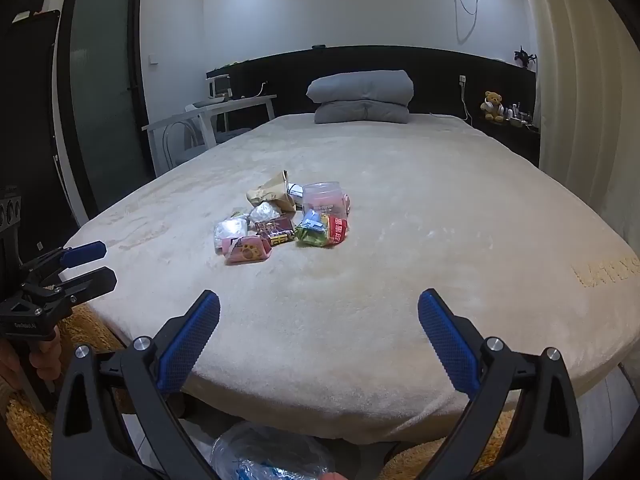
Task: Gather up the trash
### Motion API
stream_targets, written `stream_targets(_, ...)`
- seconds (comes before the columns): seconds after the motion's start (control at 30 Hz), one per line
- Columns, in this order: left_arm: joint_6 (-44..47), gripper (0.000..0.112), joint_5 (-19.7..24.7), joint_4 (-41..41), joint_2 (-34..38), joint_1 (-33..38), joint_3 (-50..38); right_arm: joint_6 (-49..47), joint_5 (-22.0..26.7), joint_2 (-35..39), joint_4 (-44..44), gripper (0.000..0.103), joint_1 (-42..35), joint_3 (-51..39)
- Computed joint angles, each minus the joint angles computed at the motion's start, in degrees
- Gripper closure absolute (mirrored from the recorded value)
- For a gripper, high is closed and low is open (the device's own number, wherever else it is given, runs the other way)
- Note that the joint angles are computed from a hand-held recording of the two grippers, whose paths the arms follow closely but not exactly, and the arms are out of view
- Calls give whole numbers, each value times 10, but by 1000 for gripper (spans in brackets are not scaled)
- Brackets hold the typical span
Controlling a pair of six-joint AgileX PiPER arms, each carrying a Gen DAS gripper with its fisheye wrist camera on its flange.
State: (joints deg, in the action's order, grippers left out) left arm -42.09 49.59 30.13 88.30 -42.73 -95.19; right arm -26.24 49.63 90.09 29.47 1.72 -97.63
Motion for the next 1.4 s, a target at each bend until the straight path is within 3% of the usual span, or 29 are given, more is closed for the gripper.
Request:
stream_targets(0.43,31,16,-7,-23,-2,12,-11,3,2,7,-6,5,12,-6)
stream_targets(1.4,3,16,-15,-2,-7,0,6,7,-1,10,-12,5,17,-6)
